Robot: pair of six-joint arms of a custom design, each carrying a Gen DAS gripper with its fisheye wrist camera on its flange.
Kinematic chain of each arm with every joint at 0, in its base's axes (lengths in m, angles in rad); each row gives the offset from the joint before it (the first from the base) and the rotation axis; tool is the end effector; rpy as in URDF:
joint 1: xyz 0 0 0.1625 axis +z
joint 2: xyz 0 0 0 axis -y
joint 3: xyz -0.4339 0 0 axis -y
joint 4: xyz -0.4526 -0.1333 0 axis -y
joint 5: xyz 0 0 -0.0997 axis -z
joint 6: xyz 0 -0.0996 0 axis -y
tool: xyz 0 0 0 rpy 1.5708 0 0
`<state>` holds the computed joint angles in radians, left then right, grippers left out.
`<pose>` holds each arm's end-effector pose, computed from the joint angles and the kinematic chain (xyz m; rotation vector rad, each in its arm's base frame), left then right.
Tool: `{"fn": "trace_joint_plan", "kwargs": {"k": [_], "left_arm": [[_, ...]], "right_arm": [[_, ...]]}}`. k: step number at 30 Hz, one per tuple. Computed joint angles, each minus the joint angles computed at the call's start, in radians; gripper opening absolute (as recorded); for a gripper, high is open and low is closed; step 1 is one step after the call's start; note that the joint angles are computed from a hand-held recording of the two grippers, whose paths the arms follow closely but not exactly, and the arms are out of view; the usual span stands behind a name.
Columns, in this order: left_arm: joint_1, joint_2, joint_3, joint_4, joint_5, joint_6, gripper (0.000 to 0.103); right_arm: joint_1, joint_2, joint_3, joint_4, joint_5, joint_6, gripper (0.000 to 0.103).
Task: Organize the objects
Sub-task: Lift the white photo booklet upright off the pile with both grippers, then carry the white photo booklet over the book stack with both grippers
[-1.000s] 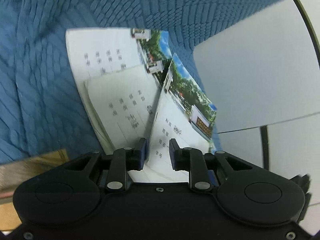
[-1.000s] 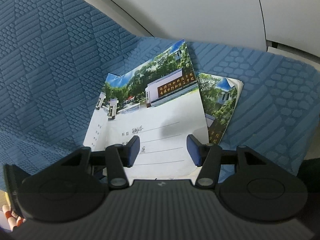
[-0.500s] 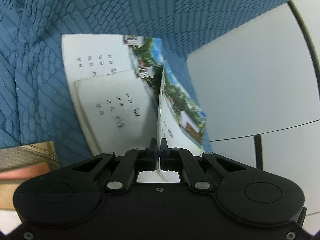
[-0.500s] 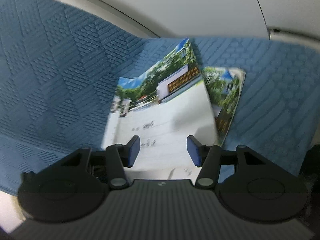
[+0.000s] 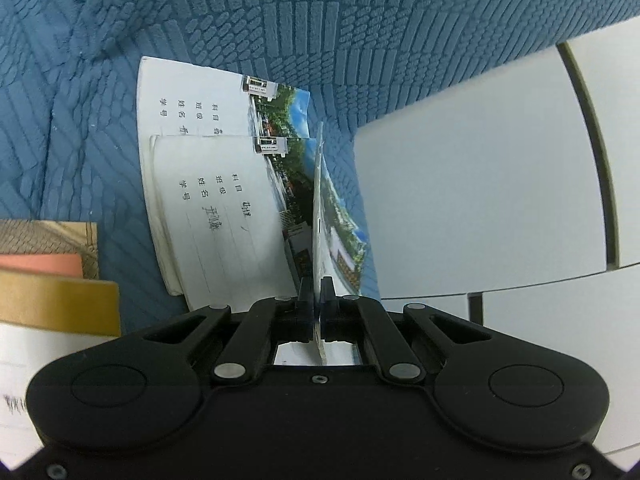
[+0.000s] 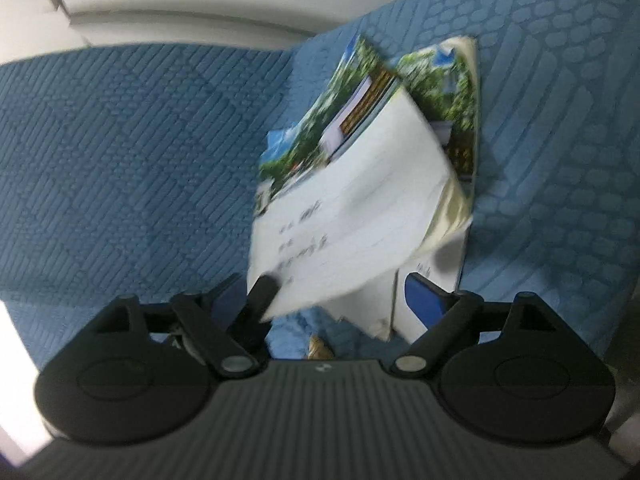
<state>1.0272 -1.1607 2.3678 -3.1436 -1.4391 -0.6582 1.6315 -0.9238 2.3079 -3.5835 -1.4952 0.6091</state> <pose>-0.1139 -0.4715 0.0809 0.2076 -2.9825 0.5674 0.1700 -0.4752 0.0423 0.7128 2.6590 -0.8109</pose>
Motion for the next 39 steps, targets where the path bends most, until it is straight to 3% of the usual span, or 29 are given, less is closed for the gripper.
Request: {"fn": "trace_joint_plan", "kwargs": {"k": [3, 5, 8, 9, 10, 12, 16, 23, 39], "left_arm": [[-0.001, -0.021, 0.018, -0.013, -0.002, -0.022, 0.002], [-0.001, -0.039, 0.03, -0.013, -0.002, -0.032, 0.002], [-0.001, -0.059, 0.043, -0.008, -0.004, -0.037, 0.002], [-0.004, -0.068, 0.049, -0.005, 0.0, -0.041, 0.002], [-0.005, -0.071, 0.051, -0.005, 0.001, -0.045, 0.002], [-0.014, -0.086, 0.062, -0.001, 0.013, -0.052, 0.002], [-0.031, -0.124, 0.077, 0.017, 0.023, -0.063, 0.002], [-0.082, -0.26, 0.129, 0.089, 0.036, -0.134, 0.003], [-0.252, -0.757, 0.199, 0.45, 0.181, -0.3, 0.005]], "right_arm": [[0.009, 0.013, -0.005, -0.047, -0.046, 0.024, 0.086], [0.021, 0.015, -0.006, -0.066, -0.087, 0.028, 0.074], [0.03, 0.013, -0.007, -0.067, -0.117, 0.023, 0.048], [0.038, 0.012, -0.011, -0.059, -0.134, 0.007, 0.03], [0.045, 0.009, -0.015, -0.045, -0.15, -0.009, 0.02], [0.048, 0.004, -0.016, -0.04, -0.151, -0.032, 0.012], [0.088, -0.01, -0.032, -0.013, -0.208, -0.088, 0.01], [0.13, -0.077, -0.026, 0.035, -0.189, -0.064, 0.009], [0.336, -0.214, -0.063, 0.293, -0.213, -0.071, 0.01]]}}
